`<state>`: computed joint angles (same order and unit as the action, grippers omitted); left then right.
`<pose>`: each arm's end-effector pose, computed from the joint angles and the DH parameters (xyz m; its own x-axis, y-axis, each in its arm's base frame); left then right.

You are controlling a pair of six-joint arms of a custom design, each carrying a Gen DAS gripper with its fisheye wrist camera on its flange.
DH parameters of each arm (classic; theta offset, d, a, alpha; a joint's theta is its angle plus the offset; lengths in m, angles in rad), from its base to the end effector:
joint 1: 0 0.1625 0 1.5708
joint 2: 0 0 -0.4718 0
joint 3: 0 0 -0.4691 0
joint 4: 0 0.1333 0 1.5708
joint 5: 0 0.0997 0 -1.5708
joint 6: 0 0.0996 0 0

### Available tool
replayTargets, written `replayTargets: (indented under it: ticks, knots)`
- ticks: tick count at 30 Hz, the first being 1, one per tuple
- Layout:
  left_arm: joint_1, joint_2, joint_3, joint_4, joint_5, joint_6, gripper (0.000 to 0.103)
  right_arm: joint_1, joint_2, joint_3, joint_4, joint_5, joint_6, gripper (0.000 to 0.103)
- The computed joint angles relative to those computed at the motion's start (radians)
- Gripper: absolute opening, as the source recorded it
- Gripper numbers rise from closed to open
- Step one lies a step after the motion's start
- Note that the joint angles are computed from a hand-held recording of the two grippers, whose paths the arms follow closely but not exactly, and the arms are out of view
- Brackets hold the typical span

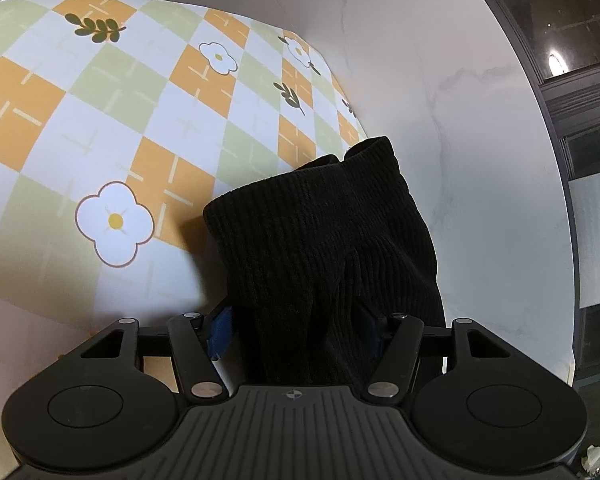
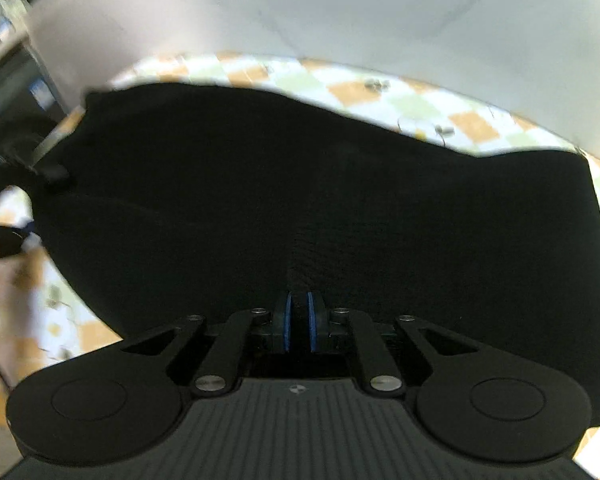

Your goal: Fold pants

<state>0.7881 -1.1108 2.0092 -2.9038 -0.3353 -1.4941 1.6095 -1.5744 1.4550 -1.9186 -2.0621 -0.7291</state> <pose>-0.2661 -0.5899 0.2305 -0.6771 -0.6450 0.3542 -0.4632 -0.0004 -0.8863 0.1092 -0.5888 0.6567 -0.6402 -0.4615 0.6142 -0.6182 0.7841 -0.0553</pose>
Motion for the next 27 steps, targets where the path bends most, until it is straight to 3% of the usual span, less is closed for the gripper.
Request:
replayTargets:
  ticks: [3,12,14,17,19,22,27]
  knots:
    - [0.001,-0.002,-0.003,0.007,-0.007,0.002,0.062,0.017,0.005,0.017,-0.043,-0.040,-0.029,0.033]
    - [-0.001,-0.006,0.005,0.004,-0.008,-0.005,0.059,0.030,0.014,0.071,-0.141,-0.101,-0.073,0.054]
    - [-0.001,-0.005,0.006,-0.002,-0.008,-0.001,0.059,0.034,0.012,0.090,-0.178,-0.120,-0.105,0.053]
    - [0.000,-0.001,0.004,-0.007,-0.007,-0.002,0.059,0.041,0.005,0.114,-0.234,-0.144,-0.131,0.037]
    - [0.000,0.001,0.003,-0.009,-0.006,-0.003,0.059,0.033,0.006,0.099,-0.232,-0.118,-0.107,0.022]
    - [0.000,0.002,0.005,-0.020,-0.006,0.009,0.059,0.023,0.015,0.078,-0.303,-0.074,-0.059,0.020]
    - [-0.002,0.008,0.001,-0.013,-0.003,0.005,0.059,0.027,0.053,0.037,-0.327,-0.085,-0.027,0.020]
